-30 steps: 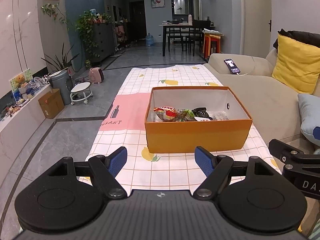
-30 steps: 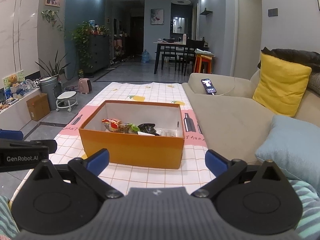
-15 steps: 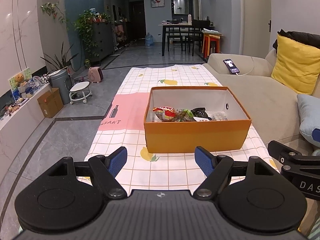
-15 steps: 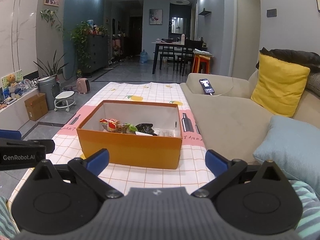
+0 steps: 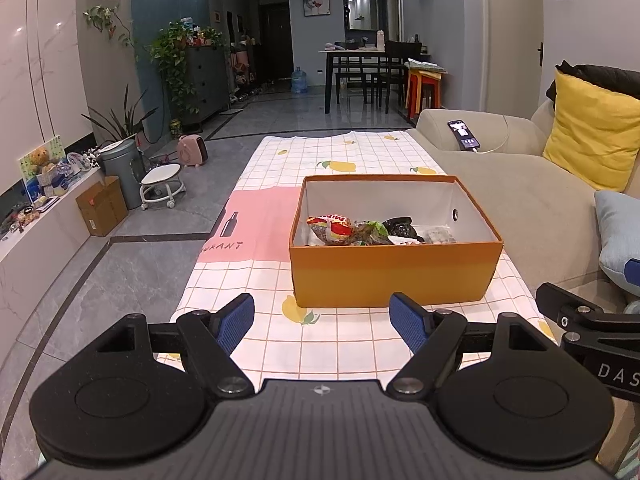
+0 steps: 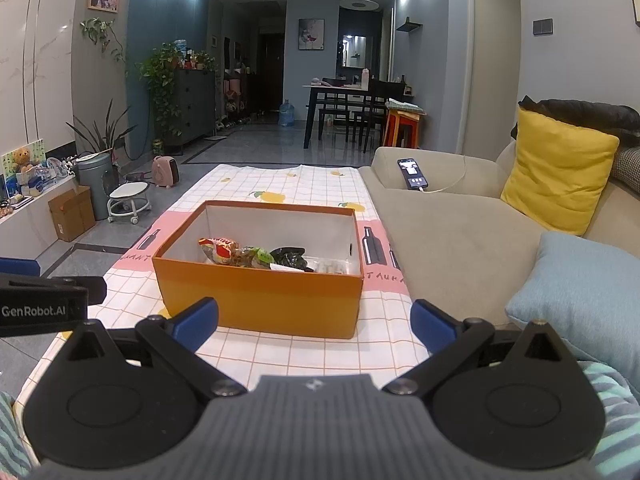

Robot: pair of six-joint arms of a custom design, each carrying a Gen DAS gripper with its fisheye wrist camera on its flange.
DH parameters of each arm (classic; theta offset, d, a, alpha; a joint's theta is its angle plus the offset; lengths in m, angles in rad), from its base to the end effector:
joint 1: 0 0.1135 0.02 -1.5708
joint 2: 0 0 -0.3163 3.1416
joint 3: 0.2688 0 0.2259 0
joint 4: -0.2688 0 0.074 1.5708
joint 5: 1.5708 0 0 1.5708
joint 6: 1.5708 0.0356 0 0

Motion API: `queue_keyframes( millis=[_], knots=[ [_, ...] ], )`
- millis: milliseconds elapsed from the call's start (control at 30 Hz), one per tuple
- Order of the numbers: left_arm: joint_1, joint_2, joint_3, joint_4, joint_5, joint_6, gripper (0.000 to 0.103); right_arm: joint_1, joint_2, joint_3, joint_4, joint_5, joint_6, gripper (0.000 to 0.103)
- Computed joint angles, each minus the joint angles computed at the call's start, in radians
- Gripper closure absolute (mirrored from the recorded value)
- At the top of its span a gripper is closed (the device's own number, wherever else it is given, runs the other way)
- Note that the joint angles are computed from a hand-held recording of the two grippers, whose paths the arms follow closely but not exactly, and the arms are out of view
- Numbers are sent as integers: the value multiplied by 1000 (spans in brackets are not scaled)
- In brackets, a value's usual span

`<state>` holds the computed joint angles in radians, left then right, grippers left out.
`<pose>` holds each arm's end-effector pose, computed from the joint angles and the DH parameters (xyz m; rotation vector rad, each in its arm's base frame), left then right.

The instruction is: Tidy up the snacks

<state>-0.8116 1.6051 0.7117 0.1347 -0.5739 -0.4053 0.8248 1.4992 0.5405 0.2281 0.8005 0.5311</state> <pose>0.2133 -0.1967 0.2260 0.1681 2.1803 -0.0079 0.1852 0.1627 0.2193 0.0821 2.0539 -0.0997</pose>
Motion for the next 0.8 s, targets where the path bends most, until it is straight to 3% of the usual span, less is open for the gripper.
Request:
queue_keyframes(
  millis=[800],
  knots=[
    [3,-4,9,-23,10,-8,13,5,-8,-9,11,-3,-2,4]
  ],
)
